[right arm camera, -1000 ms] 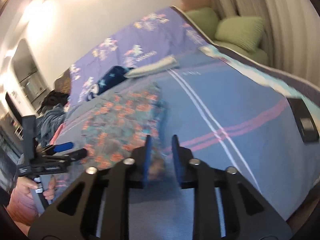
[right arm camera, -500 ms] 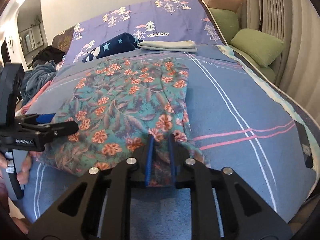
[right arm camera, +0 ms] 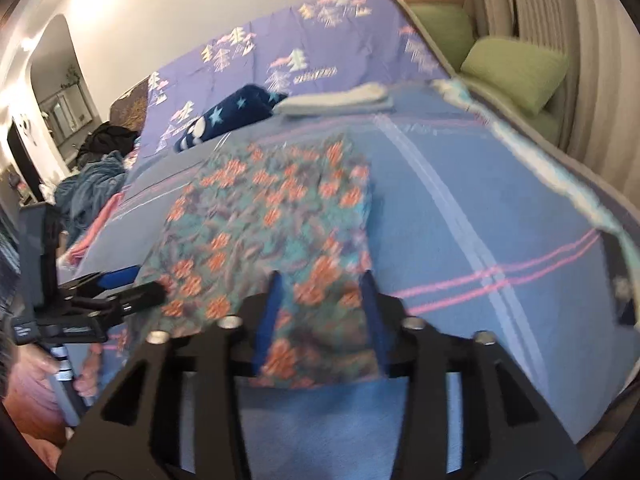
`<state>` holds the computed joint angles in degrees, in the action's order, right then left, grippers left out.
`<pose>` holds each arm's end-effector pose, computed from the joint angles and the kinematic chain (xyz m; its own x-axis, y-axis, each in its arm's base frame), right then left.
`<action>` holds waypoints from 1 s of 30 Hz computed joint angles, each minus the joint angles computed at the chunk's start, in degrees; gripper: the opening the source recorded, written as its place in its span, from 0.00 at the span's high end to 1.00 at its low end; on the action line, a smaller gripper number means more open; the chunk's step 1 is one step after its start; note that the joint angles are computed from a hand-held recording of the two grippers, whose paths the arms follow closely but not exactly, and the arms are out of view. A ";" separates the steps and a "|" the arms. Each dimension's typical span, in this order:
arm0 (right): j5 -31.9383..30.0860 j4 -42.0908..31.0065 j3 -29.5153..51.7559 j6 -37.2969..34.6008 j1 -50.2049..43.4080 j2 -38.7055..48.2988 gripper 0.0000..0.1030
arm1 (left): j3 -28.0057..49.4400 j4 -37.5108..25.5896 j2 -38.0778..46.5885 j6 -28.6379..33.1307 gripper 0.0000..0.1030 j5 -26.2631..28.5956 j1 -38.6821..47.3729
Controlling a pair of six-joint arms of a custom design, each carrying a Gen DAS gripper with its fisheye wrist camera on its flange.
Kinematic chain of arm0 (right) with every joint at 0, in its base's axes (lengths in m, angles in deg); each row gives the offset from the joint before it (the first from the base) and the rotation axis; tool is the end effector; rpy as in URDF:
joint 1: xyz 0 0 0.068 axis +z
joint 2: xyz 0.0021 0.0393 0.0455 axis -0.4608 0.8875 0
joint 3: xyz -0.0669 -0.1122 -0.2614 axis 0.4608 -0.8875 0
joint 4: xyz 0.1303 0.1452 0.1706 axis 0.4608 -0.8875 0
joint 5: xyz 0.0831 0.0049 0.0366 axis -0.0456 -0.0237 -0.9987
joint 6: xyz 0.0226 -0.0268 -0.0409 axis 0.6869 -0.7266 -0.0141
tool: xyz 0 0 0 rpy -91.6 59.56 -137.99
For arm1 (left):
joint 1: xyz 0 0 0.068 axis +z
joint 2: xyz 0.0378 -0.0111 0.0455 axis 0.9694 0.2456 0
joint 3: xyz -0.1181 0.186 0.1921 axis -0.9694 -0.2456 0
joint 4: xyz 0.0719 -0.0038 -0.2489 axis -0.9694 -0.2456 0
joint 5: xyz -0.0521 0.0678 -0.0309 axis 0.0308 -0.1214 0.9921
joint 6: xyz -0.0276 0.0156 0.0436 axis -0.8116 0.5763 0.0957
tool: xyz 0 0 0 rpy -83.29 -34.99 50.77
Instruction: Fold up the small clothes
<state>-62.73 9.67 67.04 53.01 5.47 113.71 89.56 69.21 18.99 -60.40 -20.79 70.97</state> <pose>0.1365 0.0801 0.2347 -0.6614 0.0732 -0.7464 -0.1360 0.9670 0.2154 0.1976 -0.0284 0.2214 -0.7384 0.0470 -0.6727 0.2913 0.9219 -0.2553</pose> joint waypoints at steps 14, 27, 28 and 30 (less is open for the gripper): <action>-21.76 4.45 6.15 -10.89 -19.60 15.94 0.31 | 9.15 0.46 11.07 -0.04 0.01 0.83 1.03; -38.49 8.13 9.46 -15.85 -27.93 28.99 0.30 | 15.07 0.85 21.39 1.87 0.01 2.78 0.13; -39.50 8.25 9.97 -16.10 -28.47 29.88 0.30 | 15.68 0.84 22.09 2.06 0.01 2.66 0.07; -41.69 8.70 10.84 -16.34 -29.29 31.64 0.29 | 16.71 0.85 23.20 2.13 0.01 2.21 -0.29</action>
<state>-104.42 18.37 77.89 36.67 -23.82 145.35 106.27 70.05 42.19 -58.27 -18.59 70.67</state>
